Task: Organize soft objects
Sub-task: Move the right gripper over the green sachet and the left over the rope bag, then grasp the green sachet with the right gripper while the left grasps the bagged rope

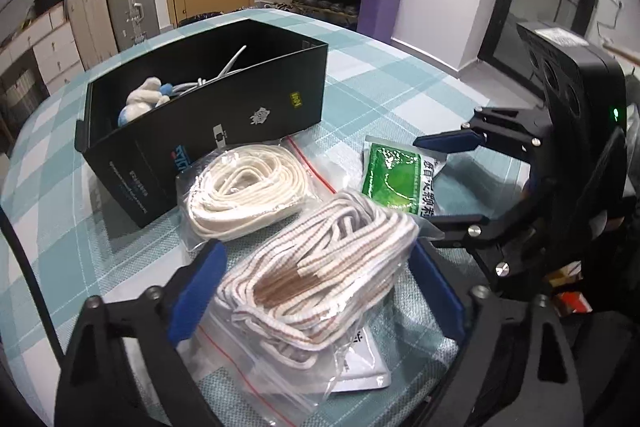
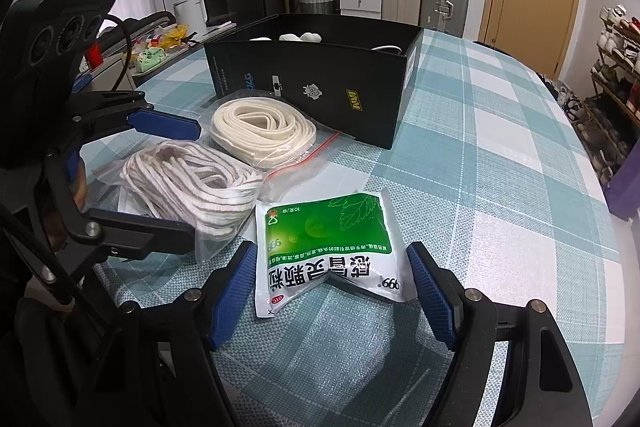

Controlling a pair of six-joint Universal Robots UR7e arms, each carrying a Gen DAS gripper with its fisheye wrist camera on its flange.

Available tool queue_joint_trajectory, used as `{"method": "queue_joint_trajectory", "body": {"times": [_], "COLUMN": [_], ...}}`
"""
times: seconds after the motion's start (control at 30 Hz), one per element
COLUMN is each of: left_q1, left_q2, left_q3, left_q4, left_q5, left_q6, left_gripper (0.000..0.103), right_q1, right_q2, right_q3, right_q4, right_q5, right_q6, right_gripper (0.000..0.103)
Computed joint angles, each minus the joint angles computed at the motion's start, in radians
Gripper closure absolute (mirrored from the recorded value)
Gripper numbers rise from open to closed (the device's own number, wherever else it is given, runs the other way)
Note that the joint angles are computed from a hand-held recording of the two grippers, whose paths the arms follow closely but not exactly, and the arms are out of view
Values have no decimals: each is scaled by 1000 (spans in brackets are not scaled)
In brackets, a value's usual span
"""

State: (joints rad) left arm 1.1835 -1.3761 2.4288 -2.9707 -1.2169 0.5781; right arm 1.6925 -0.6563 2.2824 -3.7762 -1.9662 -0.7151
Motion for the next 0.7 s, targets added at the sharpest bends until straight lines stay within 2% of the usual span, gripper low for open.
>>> {"method": "queue_joint_trajectory", "body": {"times": [0.03, 0.2, 0.37, 0.47, 0.6, 0.7], "left_q1": [-3, -14, -6, -3, -3, 0], "left_q2": [-3, -26, -48, -65, -77, -75], "left_q3": [4, 19, 22, 24, 26, 24], "left_q4": [1, 1, 2, 5, 11, 14], "left_q5": [0, -8, -41, -65, -77, -75], "left_q6": [6, 25, 28, 20, 22, 23], "left_gripper": [23, 41, 57, 64, 68, 67], "right_q1": [0, -5, -7, -11, -13, -12], "right_q2": [0, 0, -3, -6, -10, -11], "right_q3": [-1, 0, 4, 6, 8, 9], "right_q4": [0, -4, -10, -6, -8, -10], "right_q5": [1, 12, 22, 31, 36, 37], "right_q6": [-1, -6, -17, -26, -37, -41], "right_gripper": [26, 27, 35, 41, 58, 60]}}
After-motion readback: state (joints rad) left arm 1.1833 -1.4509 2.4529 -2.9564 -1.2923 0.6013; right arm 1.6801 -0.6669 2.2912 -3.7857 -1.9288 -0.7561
